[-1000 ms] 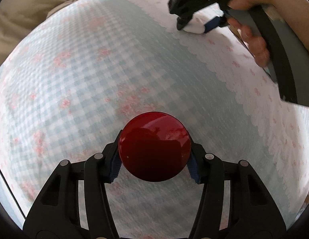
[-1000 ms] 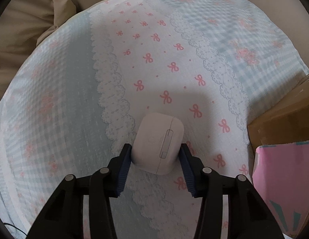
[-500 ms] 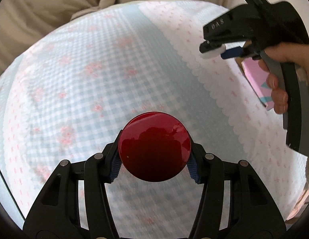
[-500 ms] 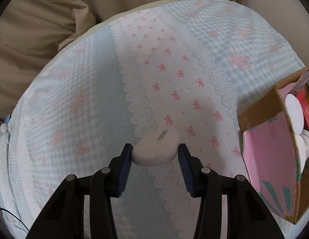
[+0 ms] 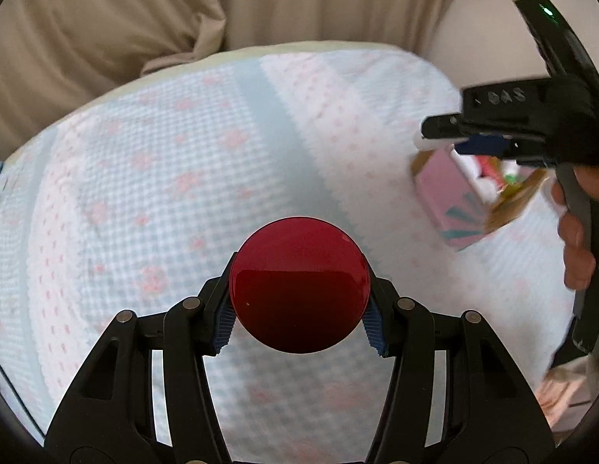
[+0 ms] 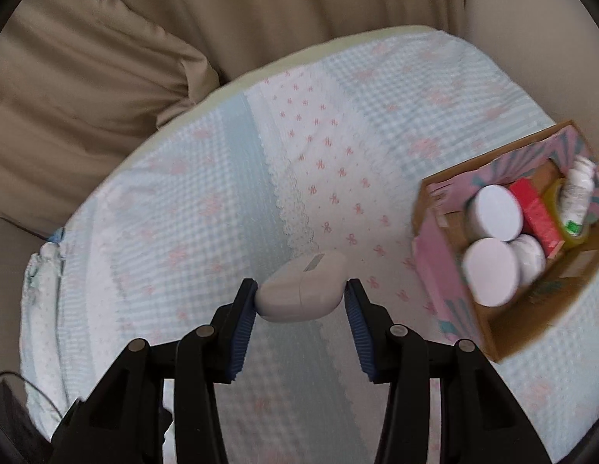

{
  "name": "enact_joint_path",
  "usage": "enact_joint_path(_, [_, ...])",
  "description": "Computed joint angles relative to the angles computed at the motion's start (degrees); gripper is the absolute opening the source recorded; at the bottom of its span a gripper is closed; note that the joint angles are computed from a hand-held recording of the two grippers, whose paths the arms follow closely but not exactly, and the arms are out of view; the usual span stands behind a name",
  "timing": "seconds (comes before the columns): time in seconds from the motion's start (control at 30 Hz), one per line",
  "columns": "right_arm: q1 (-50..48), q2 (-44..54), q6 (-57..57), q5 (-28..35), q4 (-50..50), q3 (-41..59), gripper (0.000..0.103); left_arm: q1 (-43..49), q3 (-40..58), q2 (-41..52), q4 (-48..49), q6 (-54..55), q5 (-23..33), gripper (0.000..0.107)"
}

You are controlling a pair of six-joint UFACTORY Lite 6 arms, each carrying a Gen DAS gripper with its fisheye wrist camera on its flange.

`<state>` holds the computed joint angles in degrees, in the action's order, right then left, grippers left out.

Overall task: Organize rigid objects
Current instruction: 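Carry the red-capped jar and white case into the box and release both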

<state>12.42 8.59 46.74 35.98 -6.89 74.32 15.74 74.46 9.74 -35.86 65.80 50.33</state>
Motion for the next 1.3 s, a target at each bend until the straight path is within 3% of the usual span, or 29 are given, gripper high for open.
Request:
enact_joint_path(0.23, [-5.8, -12.6, -9.3, 10.7, 4.4, 0.8, 0.042, -8.1, 9.0, -4.5, 3.2, -12.3, 6.9, 0.051])
enact_joint_path(0.4, [-17.5, -19.7, -24.4, 18.8, 12.0, 2.1, 0.042, -18.7, 15.9, -5.1, 7.3, -26.3, 8.3, 0.051])
enact_joint_path(0.6, [-38.4, -21.2, -51.0, 28.0, 24.3, 3.6, 0.042, -34.9, 21.0, -3.7, 15.3, -46.3, 5.8, 0.051])
enact_joint_path(0.8, [-55.4, -15.1, -73.0, 33.1, 31.5, 3.7, 0.042, -48.7, 24.1, 2.6, 24.2, -63.5, 1.6, 0.051])
enact_joint_path(1.0, [-63.9, -5.2, -84.9, 33.1, 32.6, 5.3, 0.039, -56.7, 29.5, 12.9, 29.1, -73.8, -0.4, 0.051])
enact_joint_path(1.07, [-65.7, -1.5, -88.0, 32.7, 32.9, 6.0, 0.024, -58.5, 33.8, 18.3, 30.0, -75.8, -0.2, 0.051])
enact_joint_path(1.1, [-66.2, -0.1, -89.2, 32.5, 33.1, 6.1, 0.024, -59.0, 35.4, 20.5, 30.2, -76.3, -0.3, 0.051])
enact_joint_path(1.3, [-68.8, 8.8, -93.9, 27.5, 33.5, 5.0, 0.021, -61.2, 55.3, 41.0, 28.6, -77.3, 3.7, 0.051])
